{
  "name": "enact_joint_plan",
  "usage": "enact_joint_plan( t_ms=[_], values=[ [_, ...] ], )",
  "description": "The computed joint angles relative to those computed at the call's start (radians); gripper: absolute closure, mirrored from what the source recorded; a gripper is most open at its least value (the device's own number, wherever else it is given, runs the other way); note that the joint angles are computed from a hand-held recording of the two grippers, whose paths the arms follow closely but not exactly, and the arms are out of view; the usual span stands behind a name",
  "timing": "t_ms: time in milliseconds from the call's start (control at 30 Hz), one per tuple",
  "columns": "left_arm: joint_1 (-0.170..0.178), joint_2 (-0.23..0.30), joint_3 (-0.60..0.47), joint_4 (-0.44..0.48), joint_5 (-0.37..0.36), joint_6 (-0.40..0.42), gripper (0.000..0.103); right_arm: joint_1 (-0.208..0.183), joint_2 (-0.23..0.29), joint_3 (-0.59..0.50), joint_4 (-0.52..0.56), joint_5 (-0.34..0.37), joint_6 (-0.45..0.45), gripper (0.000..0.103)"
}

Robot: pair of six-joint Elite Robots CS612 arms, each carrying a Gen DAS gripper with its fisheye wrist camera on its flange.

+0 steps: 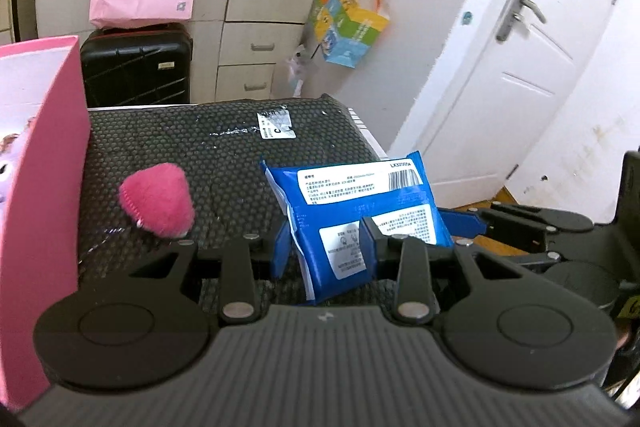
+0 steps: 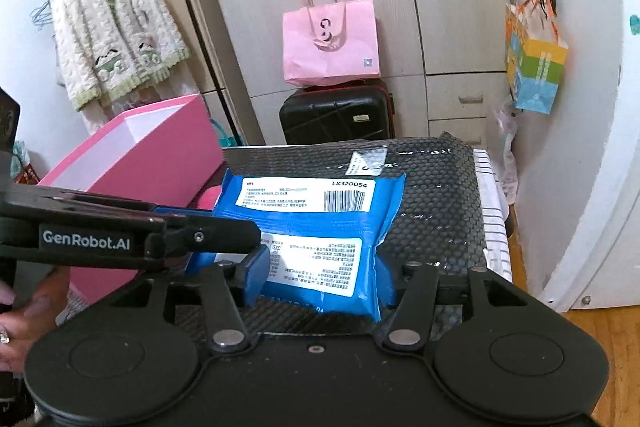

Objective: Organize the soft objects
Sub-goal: 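Lift the blue wipes packet with both grippers and carry it over the box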

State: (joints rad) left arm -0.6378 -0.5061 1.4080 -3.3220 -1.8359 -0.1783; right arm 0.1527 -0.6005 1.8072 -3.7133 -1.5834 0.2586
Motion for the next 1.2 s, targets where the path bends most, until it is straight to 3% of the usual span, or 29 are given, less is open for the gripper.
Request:
enact_joint_plan(
  t_ms=[433,800,1067,1200],
  values=[
    [0.037,-0.069,0.159,-0.126,-0.09,0.042,0.069,0.085,-0.056,0.057,0.014,-0.063,-0.026,0.039],
    [0.097,-0.122,0.262,-0.143,-0.248,0.08,0.069,0.109,-0.113,0.098,0.082,0.043,-0.026,0.036],
    [0.137,-0.16,0.338,-0.12,-0.298,0.094,0.069,0.131,-0.131,0.087,0.16,0.12,-0.054,0.036],
    [0.149,-0.183,0.377,-0.135,-0.28,0.092,0.069,0.141,-0.133,0.075,0.183,0.166,-0.081,0.036]
  ],
)
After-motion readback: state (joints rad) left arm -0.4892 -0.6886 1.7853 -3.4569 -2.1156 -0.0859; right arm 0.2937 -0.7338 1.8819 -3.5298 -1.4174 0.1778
